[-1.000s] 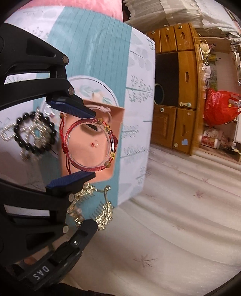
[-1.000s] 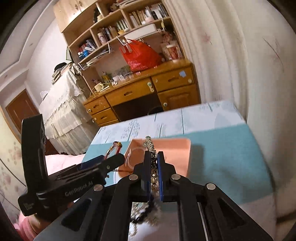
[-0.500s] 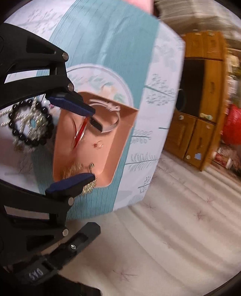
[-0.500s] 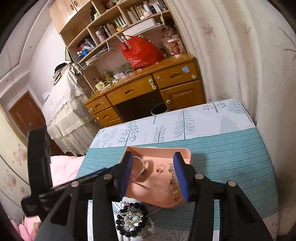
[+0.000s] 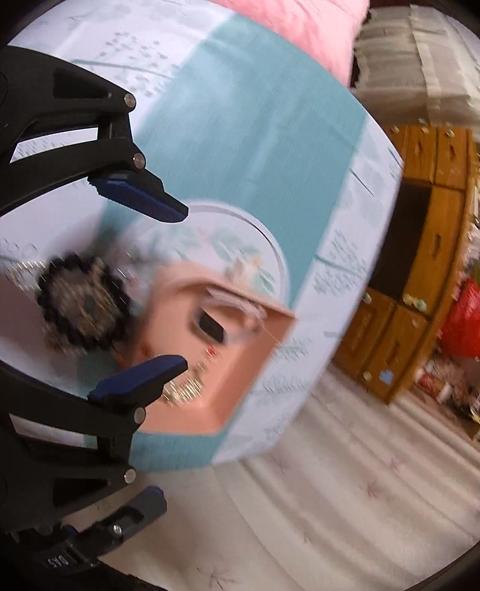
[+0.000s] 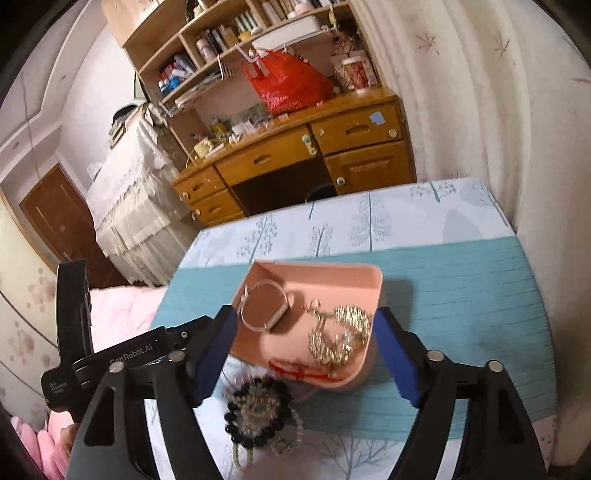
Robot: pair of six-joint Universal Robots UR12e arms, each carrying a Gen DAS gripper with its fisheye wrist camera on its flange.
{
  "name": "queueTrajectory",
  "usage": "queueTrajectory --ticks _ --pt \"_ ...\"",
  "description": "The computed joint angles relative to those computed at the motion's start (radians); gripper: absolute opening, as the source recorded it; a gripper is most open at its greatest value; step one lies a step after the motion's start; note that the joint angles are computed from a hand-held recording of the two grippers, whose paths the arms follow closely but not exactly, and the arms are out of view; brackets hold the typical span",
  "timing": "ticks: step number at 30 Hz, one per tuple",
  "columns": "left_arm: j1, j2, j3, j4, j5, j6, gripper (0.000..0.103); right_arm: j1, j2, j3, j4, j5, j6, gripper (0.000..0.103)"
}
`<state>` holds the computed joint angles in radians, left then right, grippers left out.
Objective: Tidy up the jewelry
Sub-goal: 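Lower the bangle and brooch into the pink tray and open both tools, then grasp the black bead bracelet with the left tool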
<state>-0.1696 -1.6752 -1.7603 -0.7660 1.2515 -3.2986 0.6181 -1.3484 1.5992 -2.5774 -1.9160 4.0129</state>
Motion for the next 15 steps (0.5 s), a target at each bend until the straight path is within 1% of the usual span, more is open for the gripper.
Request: queueTrajectory --ticks 4,7,9,11,13,15 --pt "0.0 0.019 -0.014 -0.112 0.072 0.016 0.072 0.009 0.006 -0.008 0.082 0.034 -0.035 0.085" --pt "0.011 0.039 -0.039 -0.176 0.077 -0.001 0.072 0.017 0.014 -0.018 0.144 0.054 -0.079 0.085" --pt "0.018 0.052 -0.053 -0.227 0.067 0.0 0.072 0.024 0.021 -0.021 0.186 0.072 -0.12 0.085" --pt "0.018 0.066 -0.067 -0.271 0.075 0.022 0.072 0.034 0.029 -0.024 0.22 0.079 -0.168 0.085" --pt "0.014 0.079 -0.079 -0.297 0.091 0.042 0.072 0.042 0.038 -0.029 0.251 0.078 -0.222 0.085" --pt "0.008 0.093 -0.093 -0.316 0.105 0.064 0.072 0.055 0.049 -0.036 0.279 0.06 -0.298 0.085"
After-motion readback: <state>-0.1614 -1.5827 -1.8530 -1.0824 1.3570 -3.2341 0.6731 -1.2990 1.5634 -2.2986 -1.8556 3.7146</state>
